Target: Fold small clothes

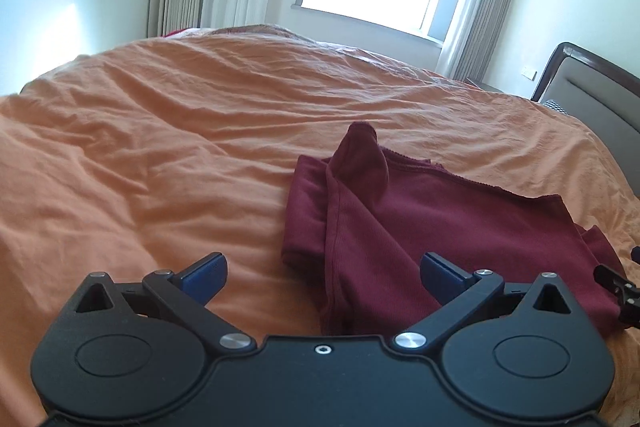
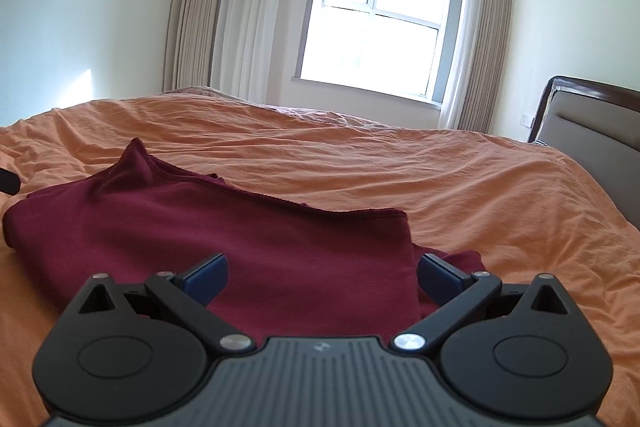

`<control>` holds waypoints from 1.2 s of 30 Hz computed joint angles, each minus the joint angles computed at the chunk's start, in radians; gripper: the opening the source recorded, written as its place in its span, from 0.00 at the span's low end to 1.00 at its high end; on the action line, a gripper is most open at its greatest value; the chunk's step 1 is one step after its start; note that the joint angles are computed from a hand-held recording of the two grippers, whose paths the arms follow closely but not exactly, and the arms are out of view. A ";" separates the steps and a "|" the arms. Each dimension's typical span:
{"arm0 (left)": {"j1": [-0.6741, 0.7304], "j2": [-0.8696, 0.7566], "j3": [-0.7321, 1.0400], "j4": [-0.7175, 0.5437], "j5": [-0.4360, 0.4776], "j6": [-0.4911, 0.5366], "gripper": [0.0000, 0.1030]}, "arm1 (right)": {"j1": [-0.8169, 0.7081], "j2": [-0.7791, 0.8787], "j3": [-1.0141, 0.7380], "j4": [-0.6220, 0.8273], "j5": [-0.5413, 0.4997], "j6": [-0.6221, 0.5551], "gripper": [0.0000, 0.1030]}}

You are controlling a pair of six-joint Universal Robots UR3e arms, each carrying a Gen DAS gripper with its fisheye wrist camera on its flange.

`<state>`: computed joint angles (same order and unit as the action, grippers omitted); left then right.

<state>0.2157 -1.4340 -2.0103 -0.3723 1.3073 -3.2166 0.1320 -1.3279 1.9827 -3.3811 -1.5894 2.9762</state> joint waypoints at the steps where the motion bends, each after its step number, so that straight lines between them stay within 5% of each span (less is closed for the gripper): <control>1: 0.009 0.013 -0.022 -0.002 -0.013 -0.002 0.99 | 0.022 0.014 -0.001 -0.012 -0.013 -0.003 1.00; 12: 0.114 0.102 -0.236 0.044 -0.120 0.066 0.99 | 0.176 0.169 -0.096 0.009 -0.088 -0.013 1.00; 36: 0.011 0.056 -0.201 0.058 0.021 0.079 0.99 | 0.203 0.305 -0.126 -0.134 -0.160 -0.028 1.00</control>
